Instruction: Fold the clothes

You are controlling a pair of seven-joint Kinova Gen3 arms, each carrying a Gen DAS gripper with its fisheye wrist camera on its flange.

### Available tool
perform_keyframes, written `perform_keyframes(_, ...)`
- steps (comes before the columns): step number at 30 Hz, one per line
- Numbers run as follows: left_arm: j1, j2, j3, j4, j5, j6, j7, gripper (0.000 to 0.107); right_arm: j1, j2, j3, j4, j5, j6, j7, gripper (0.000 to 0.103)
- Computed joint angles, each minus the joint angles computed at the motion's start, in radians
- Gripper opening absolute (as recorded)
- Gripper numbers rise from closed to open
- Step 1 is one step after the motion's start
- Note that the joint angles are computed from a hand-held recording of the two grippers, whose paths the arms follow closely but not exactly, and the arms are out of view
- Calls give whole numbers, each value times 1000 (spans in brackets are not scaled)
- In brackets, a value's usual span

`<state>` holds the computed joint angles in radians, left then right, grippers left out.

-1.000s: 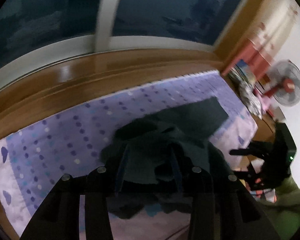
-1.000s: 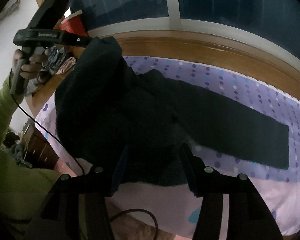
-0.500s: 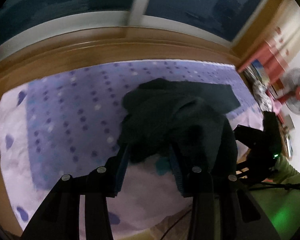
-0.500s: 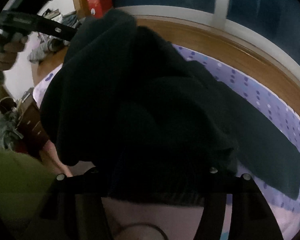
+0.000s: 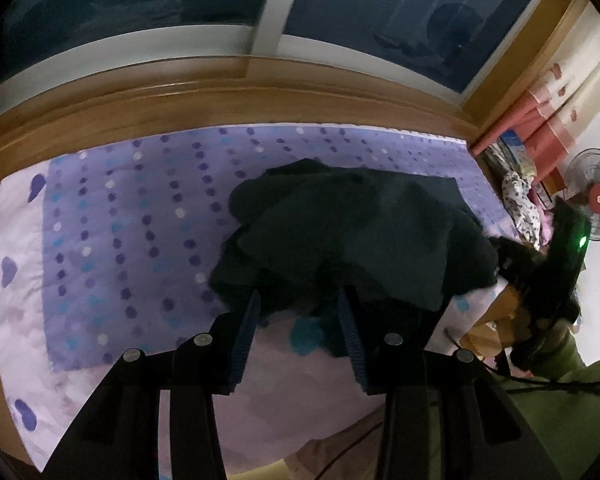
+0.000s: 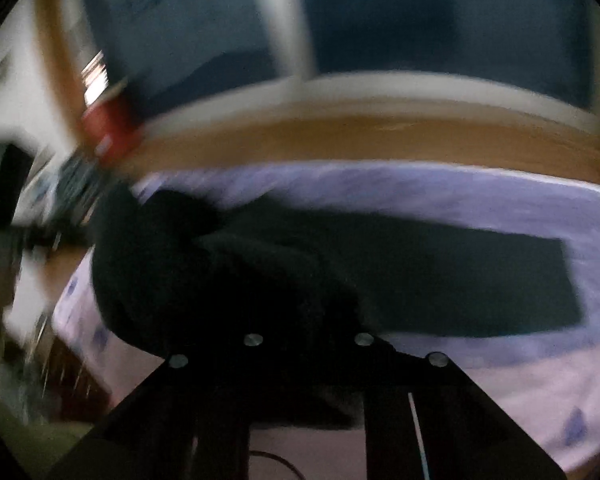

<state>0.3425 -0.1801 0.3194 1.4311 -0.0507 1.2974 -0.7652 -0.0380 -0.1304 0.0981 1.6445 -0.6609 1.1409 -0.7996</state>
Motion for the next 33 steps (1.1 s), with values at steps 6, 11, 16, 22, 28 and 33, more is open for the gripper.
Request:
perform_keyframes(6,8,52,-26,-35,25,-43,-60,41,108,38,56,-60,106,-90,-159,8)
perform_keyframes(11,31,136,-40,-137,-13,-12,-128,41,159,101,53,-69,197,-107,-214,8)
perform_keyframes(16,32,256,-95,-208,-2,3,-220,41,195,111,36,-52,235,-34,-248,18)
perform_keyframes(22,0,376,-162,-240,62,16,-277,41,267,108,87,-83,133,66,-163,52)
perform_keyframes(28,-76,391,-168,-155,239,-86,-407,41,316,106,93,-76,86,165,-159,60)
perform_keyframes(33,-91,427,-164,-137,321,-132,-445,41,300,123,71,-9,92,133,-242,60)
